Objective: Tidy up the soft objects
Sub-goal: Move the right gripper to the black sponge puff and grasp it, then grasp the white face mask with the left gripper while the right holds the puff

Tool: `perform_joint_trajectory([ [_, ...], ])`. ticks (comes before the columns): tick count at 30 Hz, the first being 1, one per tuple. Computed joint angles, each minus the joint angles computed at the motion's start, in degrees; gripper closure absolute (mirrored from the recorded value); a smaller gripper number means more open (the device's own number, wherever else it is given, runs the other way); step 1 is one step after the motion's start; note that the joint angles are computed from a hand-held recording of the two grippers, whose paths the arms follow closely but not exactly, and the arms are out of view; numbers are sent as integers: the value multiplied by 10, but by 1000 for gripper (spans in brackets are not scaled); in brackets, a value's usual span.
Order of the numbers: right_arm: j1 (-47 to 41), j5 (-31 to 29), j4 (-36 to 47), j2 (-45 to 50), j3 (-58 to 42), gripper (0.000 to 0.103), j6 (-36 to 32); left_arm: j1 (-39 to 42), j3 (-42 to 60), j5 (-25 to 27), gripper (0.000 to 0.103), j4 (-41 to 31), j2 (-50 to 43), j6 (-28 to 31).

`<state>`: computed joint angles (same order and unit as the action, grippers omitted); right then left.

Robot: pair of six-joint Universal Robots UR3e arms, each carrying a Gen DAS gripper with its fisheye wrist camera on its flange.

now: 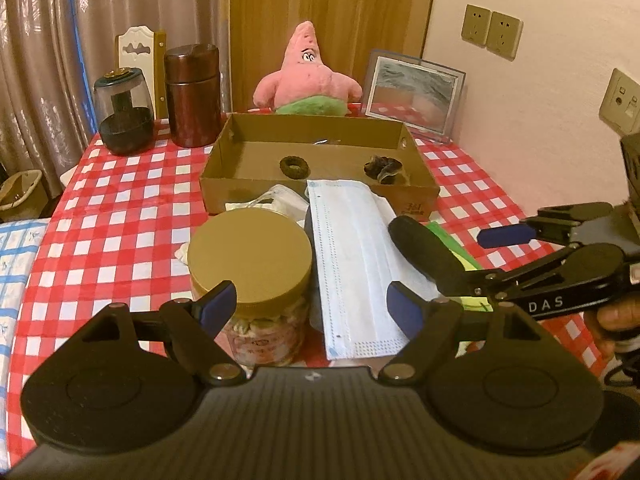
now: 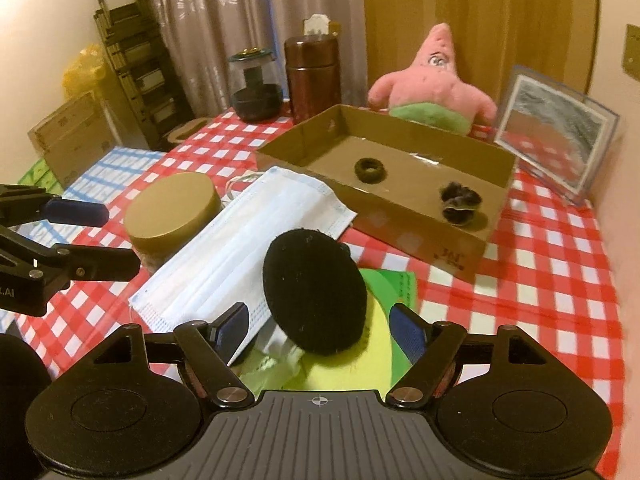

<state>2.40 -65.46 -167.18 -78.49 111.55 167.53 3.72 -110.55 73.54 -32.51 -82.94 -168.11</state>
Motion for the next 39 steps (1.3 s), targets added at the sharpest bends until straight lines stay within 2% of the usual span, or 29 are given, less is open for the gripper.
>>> perform_joint_trajectory([
  [14,-18,61,32,86,-84,26,-8,4,5,-8,23,26,-36,1],
  [15,-22,70,36,87,-86,28,-4,5,4,-10,23,26,-36,0],
  [16,-23,75,37,85,-83,37,0,5,3,-9,23,27,-35,0],
  [20,-31,85,36,65,-65,40,15,4,3,-10,23,26,-35,0],
  [24,-40,73,-5,32,-26,41,50,-1,-2,-16,23,22,-28,5],
  [29,-40,3,-39,-20,15,41,81,-27,-2,-20,23,21,-27,13],
  [34,-62,-8,-39,-67,55,41,102,-76,-2,21,23,56,-53,-11],
  [39,-77,-6,-47,-92,91,41,113,-129,-18,93,18,104,-76,-34],
])
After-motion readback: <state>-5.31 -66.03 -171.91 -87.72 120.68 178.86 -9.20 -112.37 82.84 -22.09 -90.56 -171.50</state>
